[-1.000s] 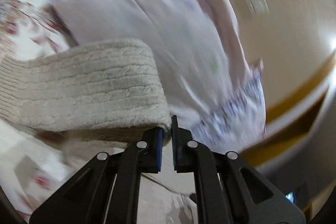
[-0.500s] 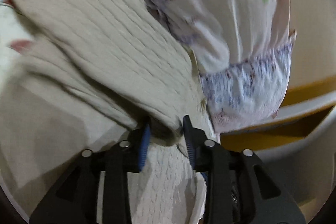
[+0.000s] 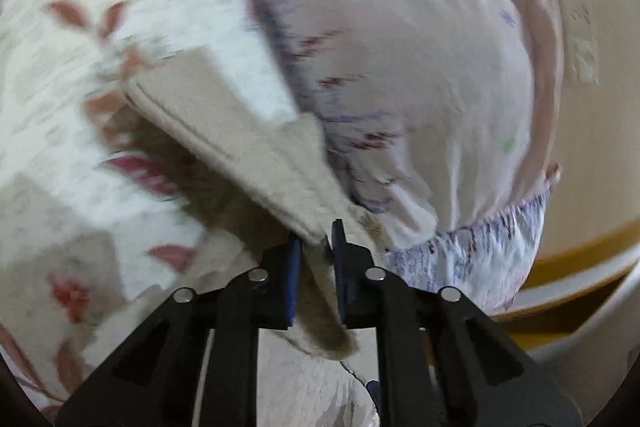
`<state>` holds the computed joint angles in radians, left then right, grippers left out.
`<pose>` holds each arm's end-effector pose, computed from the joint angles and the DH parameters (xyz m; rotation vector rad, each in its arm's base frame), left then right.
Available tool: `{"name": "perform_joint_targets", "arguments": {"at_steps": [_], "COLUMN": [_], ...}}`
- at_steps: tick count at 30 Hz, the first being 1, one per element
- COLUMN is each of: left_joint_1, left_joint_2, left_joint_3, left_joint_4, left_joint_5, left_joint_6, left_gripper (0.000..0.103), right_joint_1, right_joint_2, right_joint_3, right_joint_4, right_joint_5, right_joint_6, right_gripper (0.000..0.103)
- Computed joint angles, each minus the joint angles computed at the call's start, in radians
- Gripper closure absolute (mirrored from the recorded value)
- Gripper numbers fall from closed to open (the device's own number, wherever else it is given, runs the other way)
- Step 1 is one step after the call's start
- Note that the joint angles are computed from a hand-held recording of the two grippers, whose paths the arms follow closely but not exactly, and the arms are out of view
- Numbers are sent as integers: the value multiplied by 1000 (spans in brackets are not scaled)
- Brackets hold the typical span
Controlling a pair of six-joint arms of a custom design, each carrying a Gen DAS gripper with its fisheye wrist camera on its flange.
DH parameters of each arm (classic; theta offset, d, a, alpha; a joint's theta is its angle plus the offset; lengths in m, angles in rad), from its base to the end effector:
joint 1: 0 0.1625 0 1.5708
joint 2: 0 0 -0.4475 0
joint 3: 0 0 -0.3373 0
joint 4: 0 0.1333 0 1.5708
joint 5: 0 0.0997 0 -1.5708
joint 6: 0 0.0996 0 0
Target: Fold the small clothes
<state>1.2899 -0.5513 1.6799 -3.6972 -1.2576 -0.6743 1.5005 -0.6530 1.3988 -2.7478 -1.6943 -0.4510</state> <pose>-0.0252 -0.6788 0.1244 0.7193 -2.4778 1.4305 0.0691 -0.7418 0.1574 0.5031 -2.8157 0.5596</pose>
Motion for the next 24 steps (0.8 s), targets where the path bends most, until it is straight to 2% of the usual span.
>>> {"name": "perform_joint_targets", "arguments": {"at_steps": [6, 10, 14, 16, 17, 20, 22, 24], "left_joint_1": [-63, -100, -127, -135, -136, -122, -109, -99], "left_joint_2": [50, 115, 172, 186, 187, 146, 104, 60], "left_joint_3": [-115, -236, -344, -375, -380, -315, -251, -188], "left_joint_4": [95, 272, 494, 591, 615, 594, 551, 506], "left_joint_5": [-32, -97, -136, -156, -167, -206, -197, -159], "left_joint_6": [190, 323, 441, 488, 497, 494, 473, 456], "left_gripper": [90, 86, 52, 43, 37, 31, 30, 30], "right_joint_1": [-13, -25, -42, -51, -55, -69, -78, -67], "right_joint_2": [-13, -18, -21, -23, -25, -34, -34, -24], "right_joint_3": [4, 3, 6, 4, 3, -6, -31, -49], "right_joint_4": [-21, -30, -46, -46, -42, -22, 13, 7], "right_joint_5": [1, -9, -31, -36, -32, -3, 31, 16], "right_joint_6": [19, 36, 63, 78, 84, 117, 156, 147], "right_gripper": [57, 57, 57, 57, 57, 57, 57, 57]}}
